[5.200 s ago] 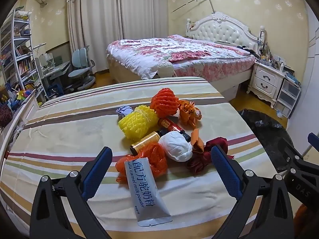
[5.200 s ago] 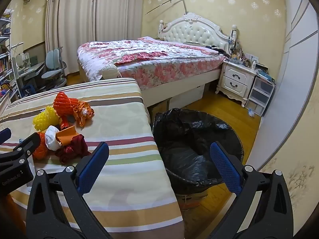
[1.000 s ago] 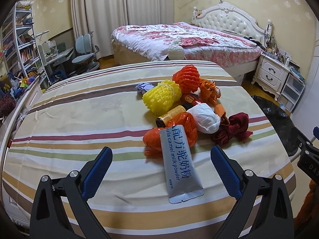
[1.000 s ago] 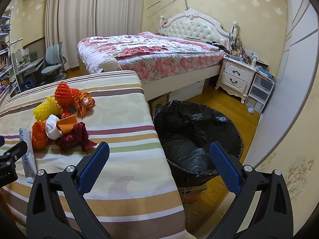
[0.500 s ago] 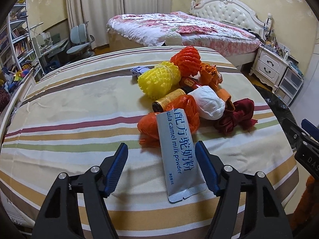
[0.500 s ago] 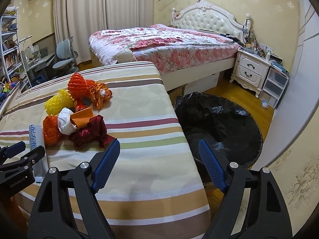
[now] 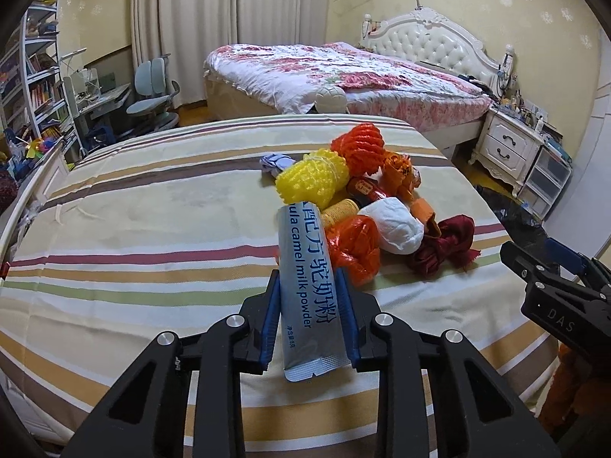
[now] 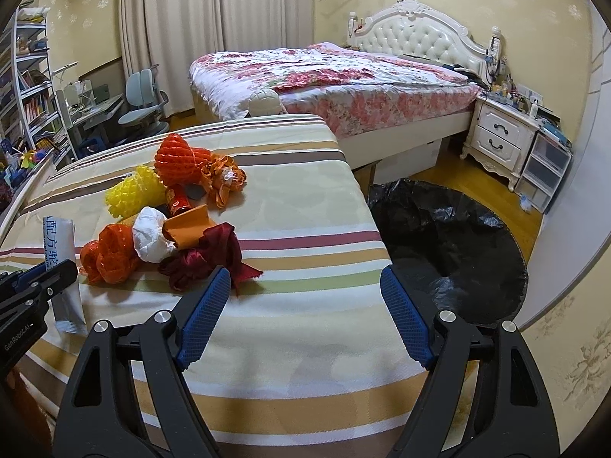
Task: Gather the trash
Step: 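Grasp the white milk-powder tube with the left tool while the right tool grasps the red ribbon, then carry both items over the black bin and open both tools to drop them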
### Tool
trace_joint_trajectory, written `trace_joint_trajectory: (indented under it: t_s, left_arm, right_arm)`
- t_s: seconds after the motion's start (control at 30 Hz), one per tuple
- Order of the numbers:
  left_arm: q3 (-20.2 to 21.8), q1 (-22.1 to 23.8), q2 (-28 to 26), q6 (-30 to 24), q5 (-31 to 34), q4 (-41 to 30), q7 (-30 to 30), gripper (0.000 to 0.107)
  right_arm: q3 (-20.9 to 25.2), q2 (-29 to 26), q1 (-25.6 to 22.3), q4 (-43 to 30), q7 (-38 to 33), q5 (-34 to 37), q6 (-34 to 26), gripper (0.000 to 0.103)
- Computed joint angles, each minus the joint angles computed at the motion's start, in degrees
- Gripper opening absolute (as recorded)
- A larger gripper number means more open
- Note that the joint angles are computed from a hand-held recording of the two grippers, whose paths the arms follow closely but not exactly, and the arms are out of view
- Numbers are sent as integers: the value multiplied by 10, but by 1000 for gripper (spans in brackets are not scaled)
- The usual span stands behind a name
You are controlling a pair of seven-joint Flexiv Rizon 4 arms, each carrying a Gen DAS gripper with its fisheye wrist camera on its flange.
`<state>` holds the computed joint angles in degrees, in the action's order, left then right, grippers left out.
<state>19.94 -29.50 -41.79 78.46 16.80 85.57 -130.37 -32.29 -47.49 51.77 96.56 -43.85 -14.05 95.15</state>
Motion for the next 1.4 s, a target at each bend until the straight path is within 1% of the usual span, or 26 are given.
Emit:
trace_joint_trajectory:
  t_s: [0.1, 0.13, 0.23, 0.3, 0.33, 0.37, 0.4, 0.43, 0.47, 0.5, 0.53, 0.63, 0.67, 0.8, 0.87, 1.07, 1.17, 1.27, 1.37, 1.4]
  left_arm:
    - [29, -15, -2, -5, 14, -1, -21, 29]
    - [35, -17, -2, -9, 17, -2, -28, 29]
    - [33, -5, 0, -16, 21, 3, -39, 29]
    - [34, 0, 0, -20, 25, 4, -48, 29]
    - [36, 1, 0, -21, 28, 5, -53, 29]
    - [38, 1, 0, -24, 32, 4, -57, 29]
    - [39, 2, 0, -25, 36, 5, -61, 29]
    - [39, 3, 0, -25, 40, 5, -65, 29]
    - [38, 5, 0, -25, 43, 6, -67, 29]
    - [35, 8, 0, -24, 44, 5, -68, 29]
    - [33, 11, 0, -23, 46, 5, -69, 29]
    - [24, 18, -1, -18, 47, 3, -67, 29]
    - [22, 20, 0, -15, 47, 4, -66, 29]
    - [28, 11, -1, -2, 53, 1, -67, 29]
    - [25, 12, -2, 2, 51, -3, -62, 29]
    - [23, 4, -10, 15, 43, -24, -42, 29]
    - [11, 7, -17, 21, 33, -38, -19, 29]
    - [-10, 14, -29, 25, 16, -60, 14, 29]
    - [-25, 15, -48, 26, -3, -92, 47, 29]
    - [-38, 21, -56, 26, -12, -105, 64, 29]
  right_arm:
    - [24, -4, -18, -19, -10, -9, -4, 78]
    - [36, -5, -27, -28, -15, -15, -8, 75]
    - [70, -12, -53, -55, -24, -31, -21, 70]
    - [104, -16, -79, -75, -30, -44, -34, 63]
    - [126, -17, -95, -85, -34, -50, -41, 58]
    - [151, -19, -113, -96, -41, -57, -51, 50]
    - [170, -22, -126, -104, -45, -63, -58, 45]
    - [192, -23, -141, -111, -52, -69, -65, 35]
    - [205, -24, -150, -113, -56, -72, -64, 26]
    - [220, -25, -159, -115, -60, -74, -62, 21]
    - [224, -24, -162, -113, -60, -75, -60, 16]
    - [211, -16, -152, -97, -53, -77, -47, 9]
    - [210, -11, -151, -91, -52, -76, -43, 9]
    - [175, 2, -130, -64, -38, -65, -19, 6]
    - [173, 5, -130, -58, -36, -60, -16, 6]
    - [141, 15, -115, -35, -29, -38, 2, 5]
    - [108, 17, -97, -26, -25, -25, 9, 5]
    - [76, 17, -80, -15, -21, -10, 16, 5]
    - [29, 15, -55, -1, -15, 11, 22, 5]
    - [17, 14, -50, 0, -14, 18, 23, 5]
